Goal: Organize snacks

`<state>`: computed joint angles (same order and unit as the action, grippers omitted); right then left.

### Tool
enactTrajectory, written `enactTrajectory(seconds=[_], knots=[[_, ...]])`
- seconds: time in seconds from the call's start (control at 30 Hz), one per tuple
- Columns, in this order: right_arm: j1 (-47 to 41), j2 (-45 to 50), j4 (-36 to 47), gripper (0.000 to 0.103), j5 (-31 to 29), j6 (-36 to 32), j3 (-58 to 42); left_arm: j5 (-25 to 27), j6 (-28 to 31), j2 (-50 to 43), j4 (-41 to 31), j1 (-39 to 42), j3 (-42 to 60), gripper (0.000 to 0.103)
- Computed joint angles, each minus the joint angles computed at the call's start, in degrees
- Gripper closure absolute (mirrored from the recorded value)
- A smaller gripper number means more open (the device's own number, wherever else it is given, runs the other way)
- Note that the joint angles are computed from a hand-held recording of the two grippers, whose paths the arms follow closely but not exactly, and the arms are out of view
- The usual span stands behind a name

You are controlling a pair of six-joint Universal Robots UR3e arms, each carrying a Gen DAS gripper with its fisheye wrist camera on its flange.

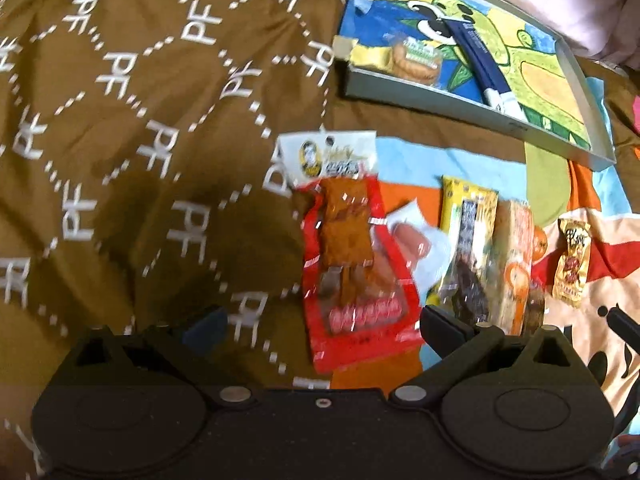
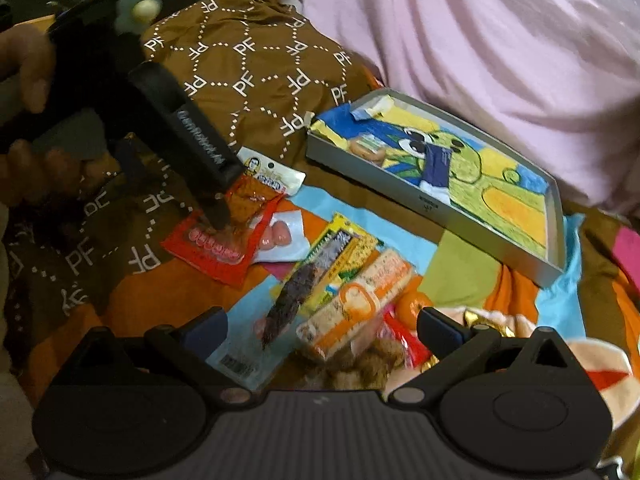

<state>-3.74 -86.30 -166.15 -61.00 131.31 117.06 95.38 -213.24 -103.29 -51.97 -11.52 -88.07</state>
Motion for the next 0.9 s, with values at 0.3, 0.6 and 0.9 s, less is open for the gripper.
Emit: enactTrajectory(seconds=[0.3,0.6,0.9], knots=[[2.1,8.2,-3.0,0.000,2.4,2.8,-5.1,-3.3,0.7,-4.0,7.8,1.3,1.3,0.002],[5.2,15.0,-0.9,0.014,2.6,3.4,-10.9,-2.9,1.2,-7.9,6.3,2.2,4.7,0.004],[6.0,17.2,-0.1,0.022,-0.3,6.6,-12.8,0.1,0.0,-12.4,3.2,1.4,10.0,0.007]])
